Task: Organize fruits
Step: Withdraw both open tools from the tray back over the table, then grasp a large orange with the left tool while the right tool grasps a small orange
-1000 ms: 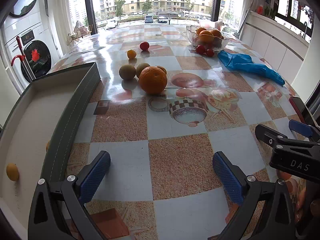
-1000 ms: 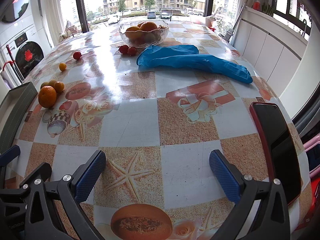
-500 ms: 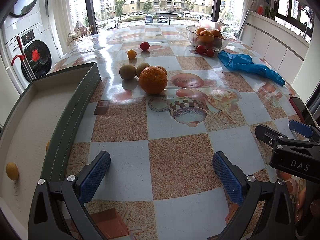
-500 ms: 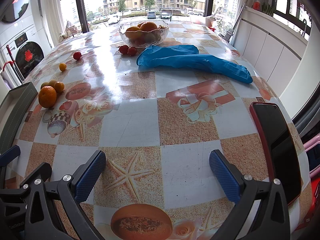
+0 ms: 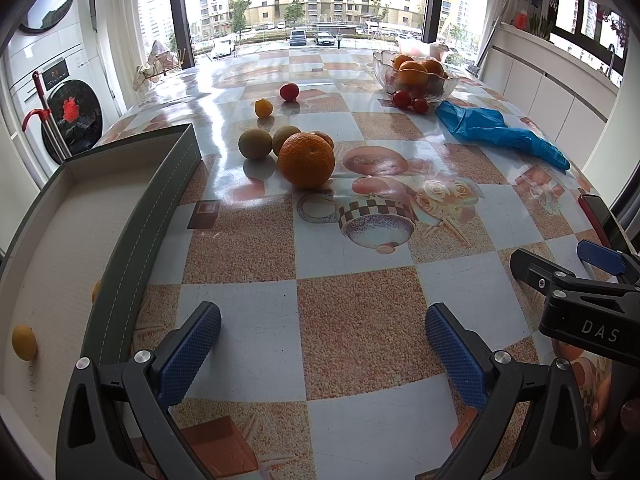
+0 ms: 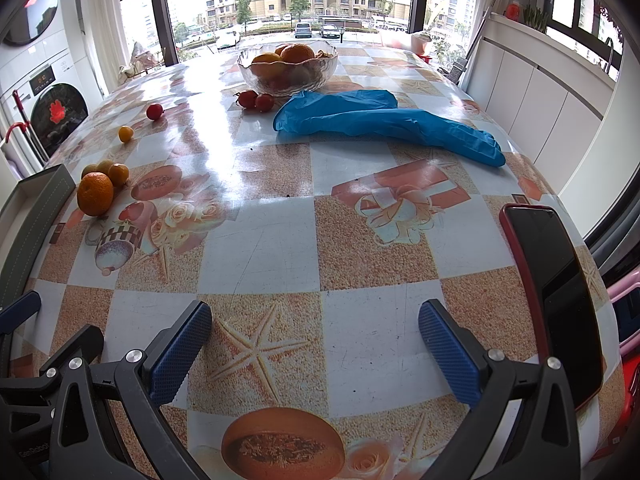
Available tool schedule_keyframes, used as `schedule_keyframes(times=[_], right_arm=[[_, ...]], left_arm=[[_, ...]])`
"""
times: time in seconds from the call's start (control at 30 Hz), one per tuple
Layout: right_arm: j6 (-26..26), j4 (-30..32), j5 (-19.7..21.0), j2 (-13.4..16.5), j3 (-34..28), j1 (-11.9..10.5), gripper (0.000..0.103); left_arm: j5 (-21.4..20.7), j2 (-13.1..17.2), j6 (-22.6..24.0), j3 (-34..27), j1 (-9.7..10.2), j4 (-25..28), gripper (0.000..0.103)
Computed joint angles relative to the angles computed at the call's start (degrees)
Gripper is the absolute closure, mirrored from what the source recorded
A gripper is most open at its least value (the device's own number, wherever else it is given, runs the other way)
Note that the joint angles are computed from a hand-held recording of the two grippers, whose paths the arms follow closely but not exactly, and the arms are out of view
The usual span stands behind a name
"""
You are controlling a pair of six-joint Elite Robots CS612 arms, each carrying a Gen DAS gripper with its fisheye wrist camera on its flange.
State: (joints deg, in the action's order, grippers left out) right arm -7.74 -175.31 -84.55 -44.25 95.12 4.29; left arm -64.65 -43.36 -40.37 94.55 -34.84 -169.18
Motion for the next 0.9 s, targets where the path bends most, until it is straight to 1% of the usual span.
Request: schedule_keyframes(times=[0.1, 0.17, 0.23, 0.33, 0.43, 0.5, 0.63, 0.73, 0.77, 0.8, 0.83, 0.87, 0.9], right_arm=[[0.0, 0.0, 0.0, 0.0, 0.0, 0.0, 0.000], [0.0, -0.1, -0.1, 0.0, 0.0, 0.0, 0.000], [0.0, -0.1, 0.0, 0.0, 0.1, 0.0, 0.000], [0.0, -0.1, 0.0, 0.0, 0.1, 0.0, 0.000], [0.0, -0.1, 0.0, 0.0, 0.1, 0.0, 0.000], [0.0, -0.1, 0.0, 0.0, 0.1, 0.0, 0.000], [0.0, -0.2, 0.0, -0.1, 0.2, 0.0, 0.000], [-0.1, -0.2, 0.0, -0.1, 0.2, -0.1, 0.000], [0.0, -0.2, 0.0, 0.0, 0.1, 0.0, 0.000], [0.0, -0.2, 0.0, 0.0, 0.1, 0.0, 0.000], [0.0, -0.2, 0.0, 0.0, 0.1, 0.0, 0.000], [0.0, -0.2, 0.0, 0.0, 0.2, 0.0, 0.000], [-0.1, -0.2, 0.0, -0.1, 0.2, -0.1, 0.000]], left_arm=[[-0.8, -0.3, 0.5, -0.1, 0.37, 1.0, 0.001], [-0.1, -0.4, 0.4, -0.3, 0.64, 2.2, 0.001], [-0.9, -0.5, 0.2, -0.6, 1.36, 2.9, 0.001], [-0.8, -0.4, 0.0, -1.3, 2.25, 4.6, 0.001], [-0.6, -0.1, -1.3, -2.7, 3.13, 6.5, 0.001], [-0.5, 0.1, -1.9, -3.3, 3.50, 5.6, 0.001], [0.0, 0.9, -1.4, -5.7, 3.76, 5.0, 0.001], [1.0, 2.0, -0.2, -8.3, 3.71, 7.2, 0.001], [1.3, 2.3, 0.0, -9.1, 3.72, 7.9, 0.011], [1.0, 2.7, 0.0, -10.0, 3.86, 9.4, 0.027], [0.1, 3.0, -0.2, -10.9, 4.14, 11.1, 0.032], [-0.7, 3.2, -0.9, -11.6, 4.41, 12.2, 0.035], [-1.1, 3.4, -1.9, -11.9, 4.59, 12.4, 0.035]])
